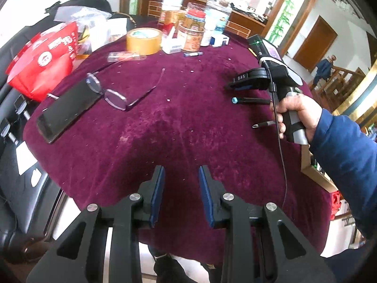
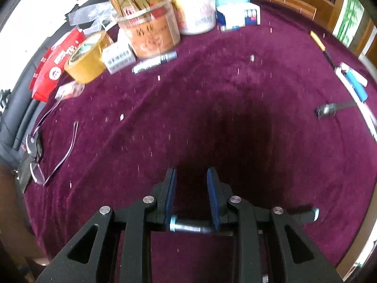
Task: Organize rigid objects
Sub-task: 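Move both grippers back over the black marker and black pen, then grasp the blue-capped black marker with the left gripper while the right gripper grasps the black pen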
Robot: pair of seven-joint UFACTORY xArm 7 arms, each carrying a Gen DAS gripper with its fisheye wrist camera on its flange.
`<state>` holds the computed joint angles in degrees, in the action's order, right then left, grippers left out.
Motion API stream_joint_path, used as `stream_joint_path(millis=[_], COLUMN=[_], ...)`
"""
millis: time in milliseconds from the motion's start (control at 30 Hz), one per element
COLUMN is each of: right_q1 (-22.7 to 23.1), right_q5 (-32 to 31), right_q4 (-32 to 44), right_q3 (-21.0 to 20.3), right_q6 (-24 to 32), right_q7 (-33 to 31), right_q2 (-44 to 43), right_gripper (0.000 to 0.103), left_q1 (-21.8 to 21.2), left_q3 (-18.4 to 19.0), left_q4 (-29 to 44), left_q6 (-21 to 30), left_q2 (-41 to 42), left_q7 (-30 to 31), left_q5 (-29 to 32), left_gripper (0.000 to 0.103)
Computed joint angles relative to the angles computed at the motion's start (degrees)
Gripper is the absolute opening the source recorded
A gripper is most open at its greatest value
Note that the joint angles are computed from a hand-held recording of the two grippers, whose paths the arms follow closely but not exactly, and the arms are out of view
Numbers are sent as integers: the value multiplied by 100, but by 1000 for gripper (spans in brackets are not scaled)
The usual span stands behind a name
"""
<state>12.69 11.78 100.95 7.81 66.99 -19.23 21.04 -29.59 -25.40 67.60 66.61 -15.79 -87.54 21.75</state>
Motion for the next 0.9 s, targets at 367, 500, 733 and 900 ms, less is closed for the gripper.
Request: stream_joint_path(millis=[367,500,733,900], right_q1=[-754,-1118,-1557,-1726], right_q5=[1352,1906,1874,1857], right_q4=[-1418,-1687,-1938,-2173], right_q3=[-269,-616,-1029,-1173], right_q6=[830,947,1050,1146], right_q7=[-909,-1009,-953,-926], right_q2=[-1394,-1900,-2321,-2524], right_gripper=[33,33,33,33], left_q1=[8,-35,-266,-597], left_q3=[453,731,1155,1404], left_q4=[595,1117,3021,5466], left_q6=[-817,-1105,-1243,-143], left_q2=[903,1513,3266,5085], left_q7=[1210,1884,3178,4161], left_q5=[-9,-225,-869,-1134], left_gripper=[27,32,41,41])
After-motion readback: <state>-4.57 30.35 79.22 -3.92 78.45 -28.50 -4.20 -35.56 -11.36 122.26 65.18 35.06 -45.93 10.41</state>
